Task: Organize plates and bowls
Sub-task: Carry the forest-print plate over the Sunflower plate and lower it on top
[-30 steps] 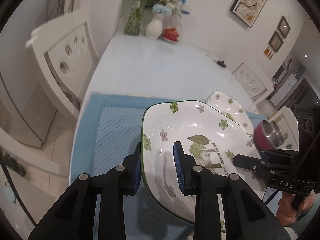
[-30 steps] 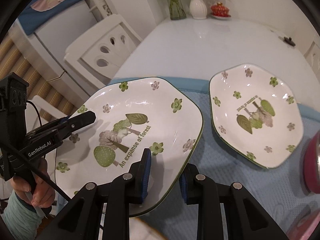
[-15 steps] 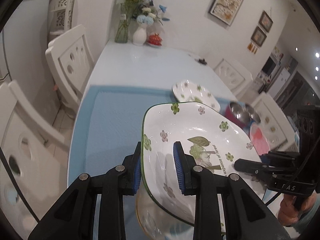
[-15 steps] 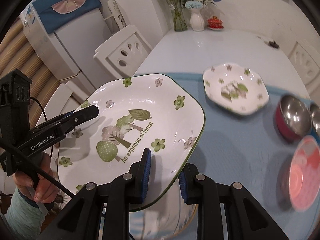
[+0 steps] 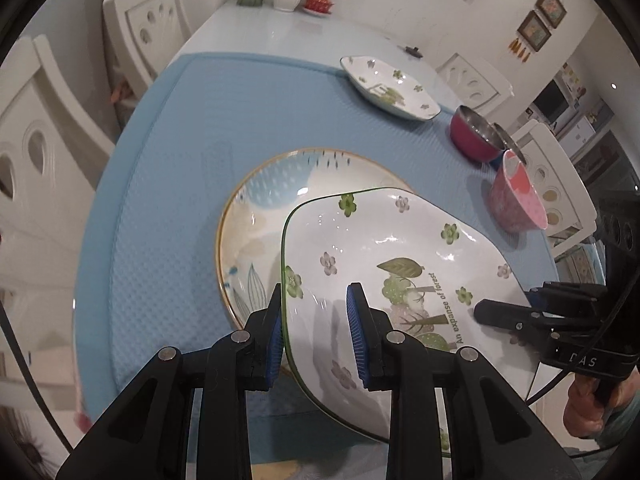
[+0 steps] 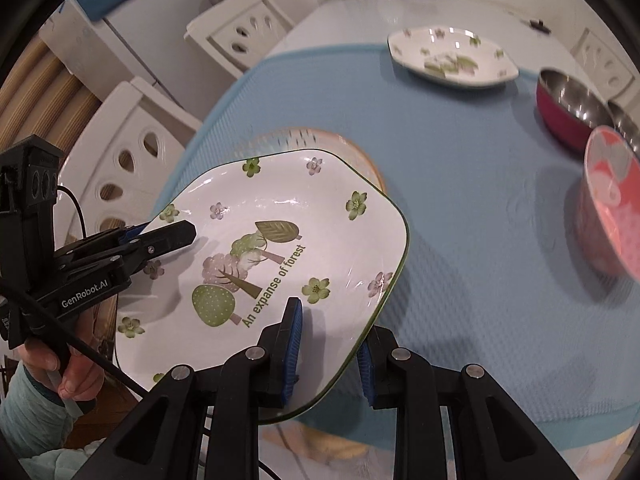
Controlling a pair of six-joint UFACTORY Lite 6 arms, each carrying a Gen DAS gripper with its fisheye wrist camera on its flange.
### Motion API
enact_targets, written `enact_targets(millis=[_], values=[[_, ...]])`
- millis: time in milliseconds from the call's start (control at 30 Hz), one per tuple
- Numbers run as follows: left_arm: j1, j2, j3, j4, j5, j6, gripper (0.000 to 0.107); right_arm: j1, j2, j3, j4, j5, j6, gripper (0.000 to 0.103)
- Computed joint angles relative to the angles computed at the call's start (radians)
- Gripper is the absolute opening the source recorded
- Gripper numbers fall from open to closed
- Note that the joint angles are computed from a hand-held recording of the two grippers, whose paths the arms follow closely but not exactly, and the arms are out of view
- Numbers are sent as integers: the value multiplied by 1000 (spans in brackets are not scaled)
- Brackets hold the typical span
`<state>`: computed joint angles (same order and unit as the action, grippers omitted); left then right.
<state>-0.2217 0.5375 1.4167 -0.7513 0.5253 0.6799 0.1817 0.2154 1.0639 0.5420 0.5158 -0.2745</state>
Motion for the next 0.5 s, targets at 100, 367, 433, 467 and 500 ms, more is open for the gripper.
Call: enact_targets(millis=[100,367,433,467,500], values=[[-5,-13,-30,-8,-19,-7,25,-10,12,-13,36,-4,-44,24],[-8,11,-37,6,-36,-29,25,-3,40,-2,27,-9,-58,24],[-5,25,-28,2,-37,-31,25,4,59,11,28,-8,-48,24],[-3,34,-18,6,-38,-37,25,5,66,16,36,-6,-48,24],[-3,38,-13,8,-40,-38,25,6,69,17,43,-6,-48,24]])
